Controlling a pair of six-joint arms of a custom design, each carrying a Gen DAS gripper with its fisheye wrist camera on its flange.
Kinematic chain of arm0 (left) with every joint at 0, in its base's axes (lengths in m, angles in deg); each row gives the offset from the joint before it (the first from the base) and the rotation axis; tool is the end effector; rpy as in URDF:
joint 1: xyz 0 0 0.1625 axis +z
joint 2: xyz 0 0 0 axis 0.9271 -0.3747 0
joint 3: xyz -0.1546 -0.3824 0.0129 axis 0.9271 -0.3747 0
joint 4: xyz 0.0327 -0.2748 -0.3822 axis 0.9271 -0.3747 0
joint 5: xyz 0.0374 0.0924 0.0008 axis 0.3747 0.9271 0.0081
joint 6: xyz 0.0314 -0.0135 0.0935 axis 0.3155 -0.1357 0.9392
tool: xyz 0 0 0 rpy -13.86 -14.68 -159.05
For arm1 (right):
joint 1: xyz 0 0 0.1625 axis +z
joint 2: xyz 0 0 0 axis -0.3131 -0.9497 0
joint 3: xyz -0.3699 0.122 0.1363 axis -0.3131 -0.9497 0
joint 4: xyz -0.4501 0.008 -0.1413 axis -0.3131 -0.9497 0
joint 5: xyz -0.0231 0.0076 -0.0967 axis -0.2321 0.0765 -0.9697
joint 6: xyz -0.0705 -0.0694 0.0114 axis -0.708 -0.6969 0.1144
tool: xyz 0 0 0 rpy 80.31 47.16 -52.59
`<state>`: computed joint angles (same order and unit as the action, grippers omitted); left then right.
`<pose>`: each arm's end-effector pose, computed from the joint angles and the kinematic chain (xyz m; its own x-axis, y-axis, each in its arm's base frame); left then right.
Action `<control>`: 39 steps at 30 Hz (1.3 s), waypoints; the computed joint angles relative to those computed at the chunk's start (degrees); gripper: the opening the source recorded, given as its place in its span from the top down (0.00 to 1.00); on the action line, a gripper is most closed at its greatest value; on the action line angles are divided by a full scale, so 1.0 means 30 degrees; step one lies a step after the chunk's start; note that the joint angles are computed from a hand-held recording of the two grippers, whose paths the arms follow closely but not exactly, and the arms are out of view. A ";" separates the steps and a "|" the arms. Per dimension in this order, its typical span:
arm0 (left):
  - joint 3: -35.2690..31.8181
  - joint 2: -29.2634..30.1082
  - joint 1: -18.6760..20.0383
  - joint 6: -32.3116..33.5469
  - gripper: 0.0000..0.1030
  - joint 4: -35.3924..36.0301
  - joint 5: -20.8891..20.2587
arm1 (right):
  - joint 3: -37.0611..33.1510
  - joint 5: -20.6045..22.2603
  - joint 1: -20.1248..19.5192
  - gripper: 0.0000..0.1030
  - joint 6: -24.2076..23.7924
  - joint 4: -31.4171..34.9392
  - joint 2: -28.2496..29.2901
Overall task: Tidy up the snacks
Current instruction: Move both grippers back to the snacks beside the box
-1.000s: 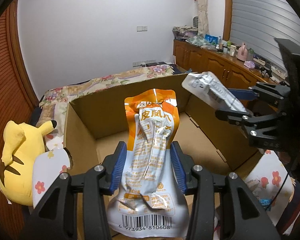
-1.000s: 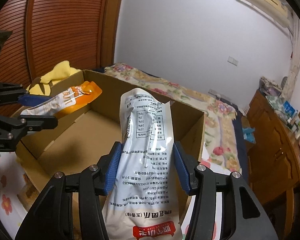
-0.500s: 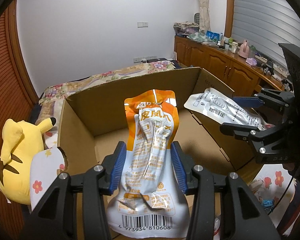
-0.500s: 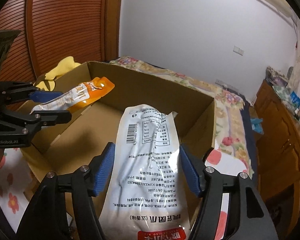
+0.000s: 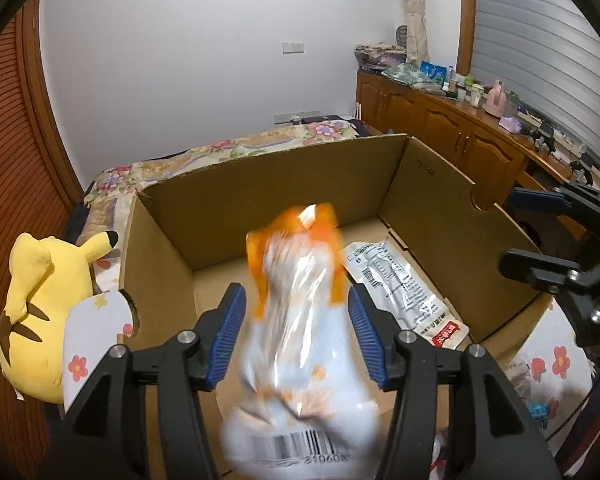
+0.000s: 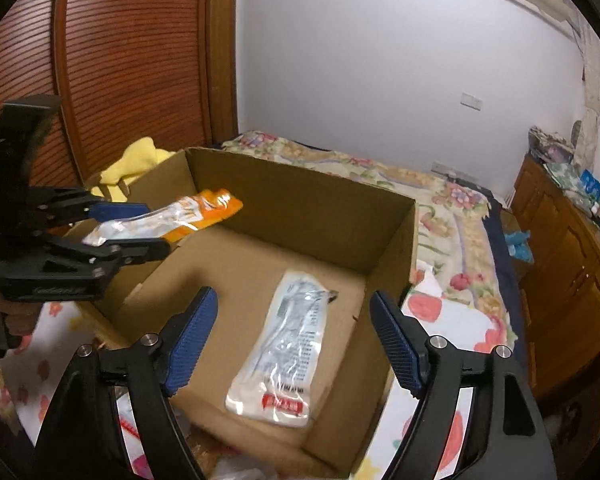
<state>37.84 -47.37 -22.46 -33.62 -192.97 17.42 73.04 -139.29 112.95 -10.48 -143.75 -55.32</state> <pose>-0.3480 -0.6314 0.1021 -0.6357 0.4754 -0.6082 0.7381 0.6049 -0.2987 0.1468 -0.6012 0.3120 -0.6292 -0.3133 0.7113 -0.7152 0.5917 -0.3720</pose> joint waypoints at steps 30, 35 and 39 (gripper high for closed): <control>0.8976 -0.4905 -0.2300 -0.1143 0.33 -0.3150 -0.0322 | 0.9439 0.0863 -0.2184 0.25 0.1155 -0.3376 -0.6696; 0.9535 -0.4664 -0.1974 -0.1654 0.33 -0.3109 -0.0482 | 1.0053 0.0879 -0.3048 0.27 0.1077 -0.3291 -0.6882; 0.9863 -0.4518 -0.1775 -0.1847 0.33 -0.3271 -0.0620 | 1.0167 0.0846 -0.3609 0.31 0.1001 -0.3111 -0.6898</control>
